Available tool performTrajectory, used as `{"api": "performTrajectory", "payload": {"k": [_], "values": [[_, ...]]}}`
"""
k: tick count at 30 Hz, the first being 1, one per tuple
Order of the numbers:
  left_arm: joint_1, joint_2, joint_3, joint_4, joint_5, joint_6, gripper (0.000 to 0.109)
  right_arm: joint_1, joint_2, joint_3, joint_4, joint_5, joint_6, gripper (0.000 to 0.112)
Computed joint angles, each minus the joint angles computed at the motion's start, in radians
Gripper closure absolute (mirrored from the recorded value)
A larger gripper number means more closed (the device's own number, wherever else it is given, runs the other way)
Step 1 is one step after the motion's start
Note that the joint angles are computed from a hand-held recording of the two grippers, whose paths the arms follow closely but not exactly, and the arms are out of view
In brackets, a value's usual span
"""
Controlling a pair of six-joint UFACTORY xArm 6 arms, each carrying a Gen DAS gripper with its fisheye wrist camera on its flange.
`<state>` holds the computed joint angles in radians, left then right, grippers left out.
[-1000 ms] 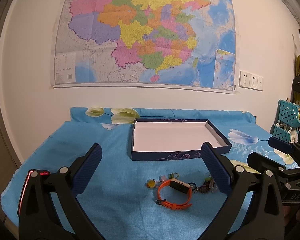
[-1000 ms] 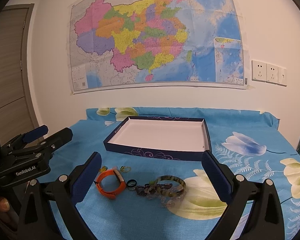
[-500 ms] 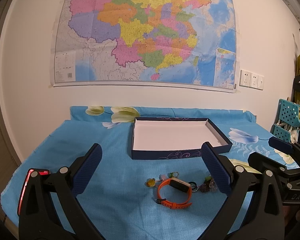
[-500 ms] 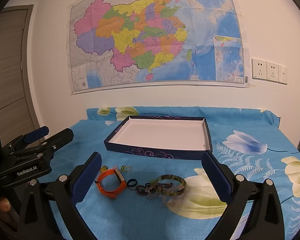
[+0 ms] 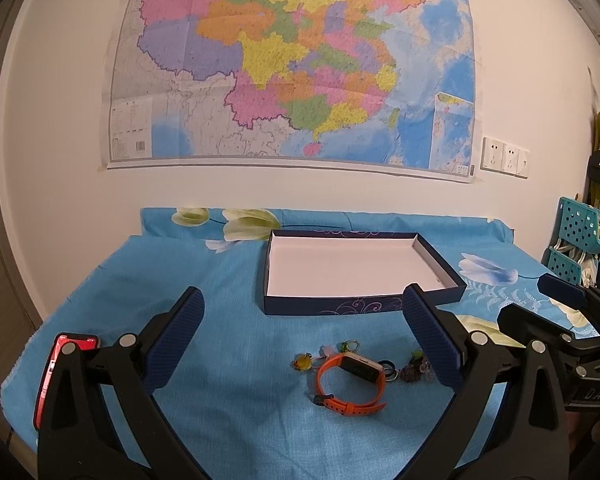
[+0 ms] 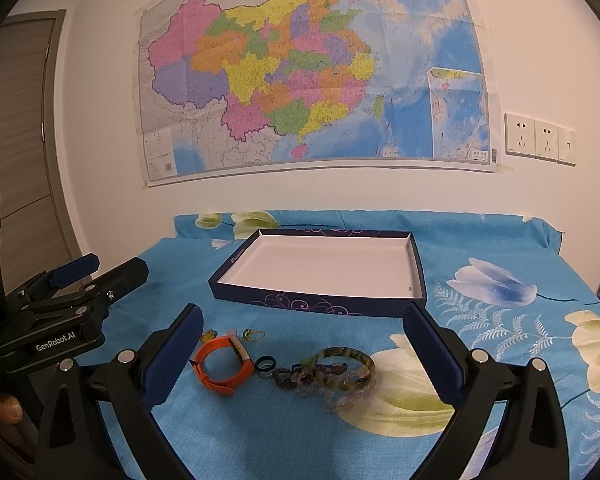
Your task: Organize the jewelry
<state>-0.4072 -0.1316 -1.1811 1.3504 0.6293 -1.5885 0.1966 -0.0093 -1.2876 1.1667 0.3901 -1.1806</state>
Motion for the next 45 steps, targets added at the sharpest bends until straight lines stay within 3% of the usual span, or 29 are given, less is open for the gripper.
{"api": "performTrajectory", "payload": {"k": [15, 22, 26, 32, 39, 45], "values": [[0.013, 0.028, -0.040, -0.101, -0.013, 0.087, 0.011, -0.014, 0.027, -0.018, -0.032, 0.019, 0.039, 0.015], [0.062, 0.067, -0.051, -0.258, -0.099, 0.232, 0.011, -0.051, 0.091, -0.070, -0.200, 0.074, 0.189, 0.016], [0.098, 0.109, -0.055, -0.435, -0.168, 0.390, 0.011, -0.087, 0.169, -0.150, -0.364, 0.169, 0.351, 0.029], [0.126, 0.189, -0.085, -0.736, -0.196, 0.673, 0.011, -0.126, 0.292, -0.292, -0.452, 0.351, 0.448, 0.059], [0.135, 0.247, -0.116, -1.038, -0.205, 0.969, 0.040, -0.159, 0.406, -0.446, -0.457, 0.531, 0.513, 0.084], [0.134, 0.297, -0.167, -1.343, -0.161, 1.238, 0.073, -0.168, 0.463, -0.538, -0.478, 0.620, 0.535, 0.094]]}}
